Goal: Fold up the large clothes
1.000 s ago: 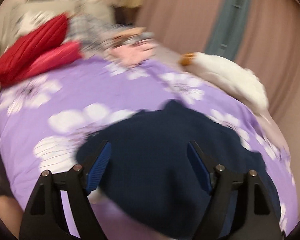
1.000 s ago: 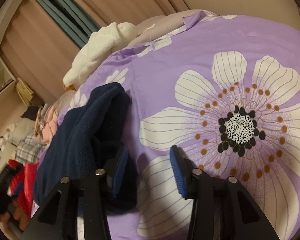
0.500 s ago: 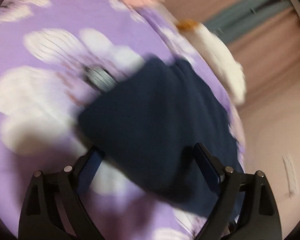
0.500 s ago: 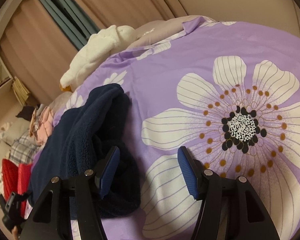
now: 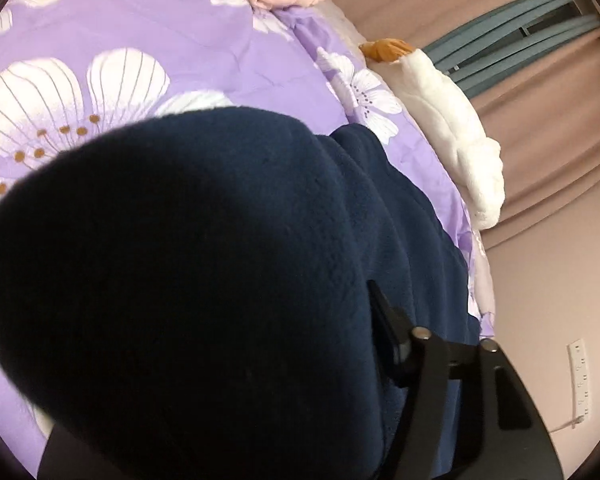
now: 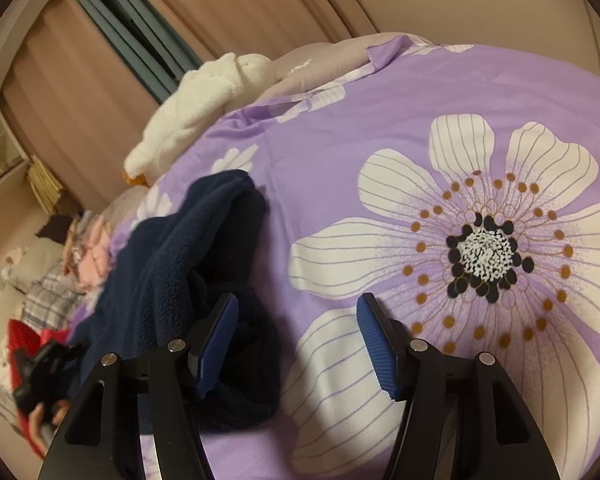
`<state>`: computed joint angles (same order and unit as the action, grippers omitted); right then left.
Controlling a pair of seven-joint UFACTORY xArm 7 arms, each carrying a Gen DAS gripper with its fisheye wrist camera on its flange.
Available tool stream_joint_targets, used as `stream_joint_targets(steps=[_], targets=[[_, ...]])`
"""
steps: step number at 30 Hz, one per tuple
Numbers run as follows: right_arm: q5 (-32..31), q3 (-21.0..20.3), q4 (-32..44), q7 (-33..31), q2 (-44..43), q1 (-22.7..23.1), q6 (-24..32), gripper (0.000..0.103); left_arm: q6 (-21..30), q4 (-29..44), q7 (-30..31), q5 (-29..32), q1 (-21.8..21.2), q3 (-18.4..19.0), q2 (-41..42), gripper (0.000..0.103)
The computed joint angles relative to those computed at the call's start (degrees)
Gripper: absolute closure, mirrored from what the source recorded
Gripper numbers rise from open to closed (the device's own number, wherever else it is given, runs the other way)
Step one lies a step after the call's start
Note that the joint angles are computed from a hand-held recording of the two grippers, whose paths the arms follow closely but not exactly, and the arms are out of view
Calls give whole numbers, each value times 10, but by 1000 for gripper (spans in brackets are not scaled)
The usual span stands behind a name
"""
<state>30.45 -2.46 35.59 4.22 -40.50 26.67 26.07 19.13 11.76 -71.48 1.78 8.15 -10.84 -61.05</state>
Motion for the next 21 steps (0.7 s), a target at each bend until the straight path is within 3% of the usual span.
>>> stream_joint_targets(steps=[4, 9, 13, 17, 21], targets=[[29, -24, -9, -32, -23, 34, -17, 40, 104, 66, -21, 75, 52, -106, 2, 59], [44, -41, -19, -28, -25, 28, -14, 35, 196, 160, -20, 202, 86, -219, 15, 62], [51, -45, -22, -27, -26, 16, -10, 35, 207, 219, -5, 279, 80, -273, 44, 64], [49, -35, -33, -4, -35, -5, -30, 35, 161, 262, -24, 314, 63, -302, 80, 64], [102, -84, -48, -10, -47, 33, -64, 35, 146, 294, -35, 338, 75, -343, 120, 64]])
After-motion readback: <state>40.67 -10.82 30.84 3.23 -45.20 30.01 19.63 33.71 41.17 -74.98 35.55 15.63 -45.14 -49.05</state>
